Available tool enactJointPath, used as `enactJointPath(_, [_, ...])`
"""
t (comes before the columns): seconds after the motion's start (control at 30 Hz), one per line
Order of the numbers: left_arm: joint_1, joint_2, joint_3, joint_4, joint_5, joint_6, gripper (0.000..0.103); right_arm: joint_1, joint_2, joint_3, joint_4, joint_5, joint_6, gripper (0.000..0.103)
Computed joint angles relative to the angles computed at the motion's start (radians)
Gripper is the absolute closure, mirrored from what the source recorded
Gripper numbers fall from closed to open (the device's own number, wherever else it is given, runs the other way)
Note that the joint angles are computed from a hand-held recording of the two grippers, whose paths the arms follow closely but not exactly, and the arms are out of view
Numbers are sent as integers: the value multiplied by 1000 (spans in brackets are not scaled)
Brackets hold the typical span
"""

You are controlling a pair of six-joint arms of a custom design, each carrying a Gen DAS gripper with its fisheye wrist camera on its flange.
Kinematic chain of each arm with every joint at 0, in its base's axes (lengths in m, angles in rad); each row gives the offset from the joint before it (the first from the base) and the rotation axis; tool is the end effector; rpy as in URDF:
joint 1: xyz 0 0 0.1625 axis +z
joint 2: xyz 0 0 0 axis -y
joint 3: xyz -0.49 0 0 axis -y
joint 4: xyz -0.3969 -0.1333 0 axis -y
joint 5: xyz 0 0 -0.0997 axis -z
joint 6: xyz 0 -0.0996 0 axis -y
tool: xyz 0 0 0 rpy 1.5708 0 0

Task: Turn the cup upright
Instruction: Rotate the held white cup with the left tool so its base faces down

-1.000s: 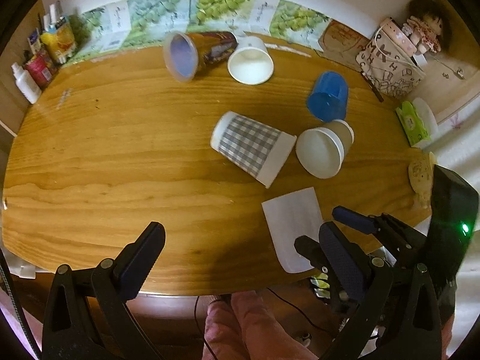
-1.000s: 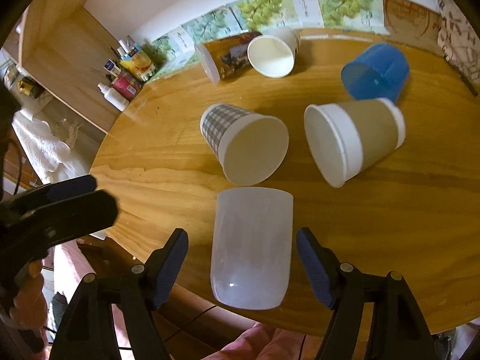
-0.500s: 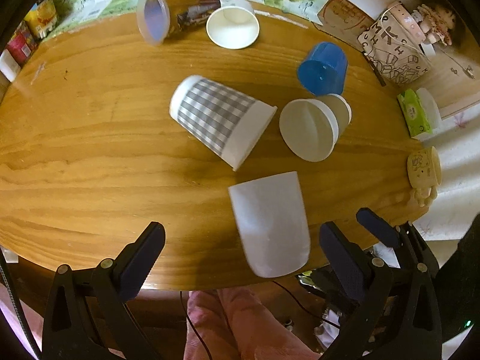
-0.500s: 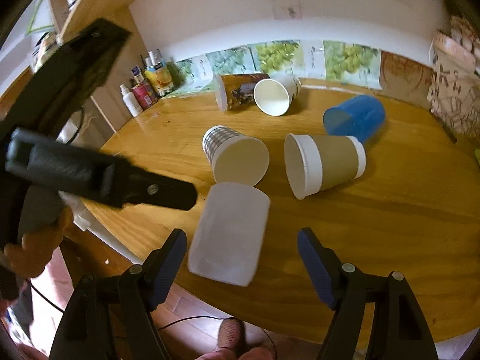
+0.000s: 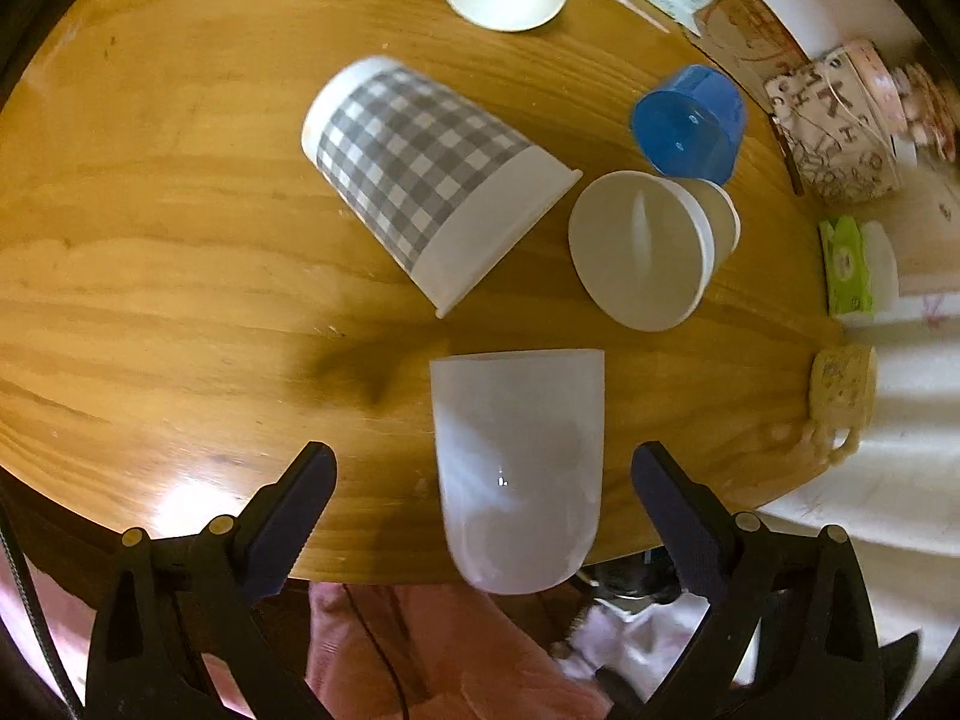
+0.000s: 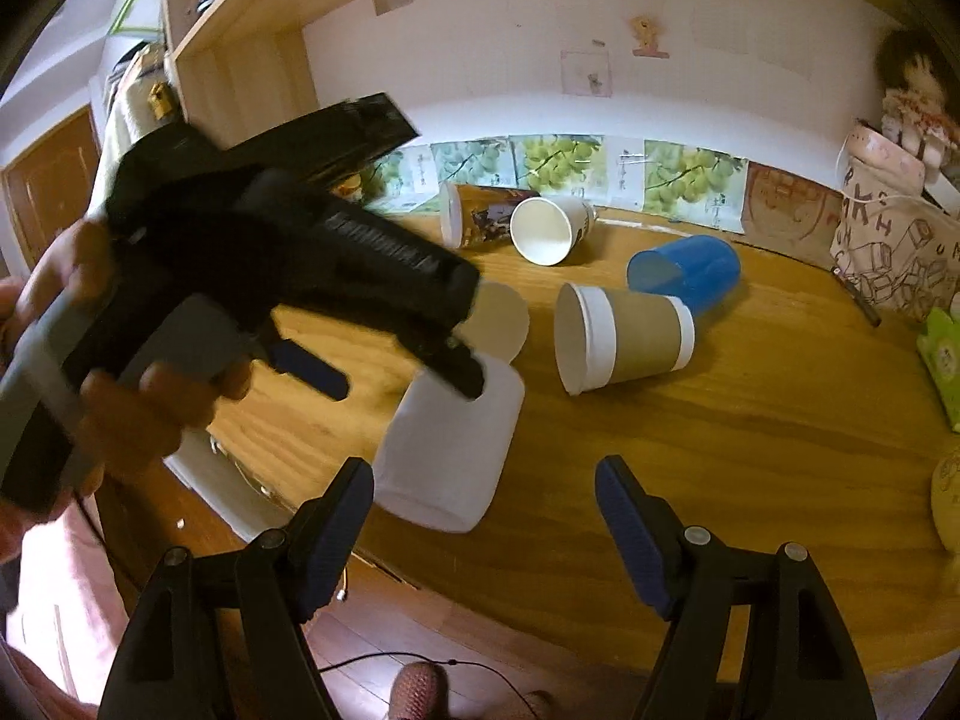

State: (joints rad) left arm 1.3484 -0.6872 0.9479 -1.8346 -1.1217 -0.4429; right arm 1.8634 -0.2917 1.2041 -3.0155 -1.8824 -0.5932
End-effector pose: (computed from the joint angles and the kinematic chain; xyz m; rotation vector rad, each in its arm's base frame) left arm -0.0180 -0.8800 0.2816 -0.2992 2.6941 -0.2062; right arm 0.3425 -0.7806 -0.0416 1.0461 -2.4735 0.6601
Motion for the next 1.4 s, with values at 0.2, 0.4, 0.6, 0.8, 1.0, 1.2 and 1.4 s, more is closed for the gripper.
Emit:
enactJointPath(0.2, [16,35,-53,28,-75,-70,7,-16,-23,-8,119,18,44,26])
enactJointPath(0.4, [24,71,-110,76,-95,-125,14,-32,-22,-51,193,26,34,26])
enactJointPath(0.6, [28,111,-179,148,-112,-167,26,-41,-20,-76,220,27,16,26])
enactJointPath(0.8, [24,132,-220,199,-109,-172,31,-44,-13,-104,249,31,8,26])
enactJointPath(1.0, [12,129,-209,210,-82,-137,32,-43,-12,-111,258,36,-19,26])
enactJointPath(1.2, [-24,91,-116,135,17,-52,32,-38,-19,-103,242,41,-46,26])
enactJointPath(1.4, [-47,35,-2,43,90,1,32,-29,-32,-94,230,39,-72,26])
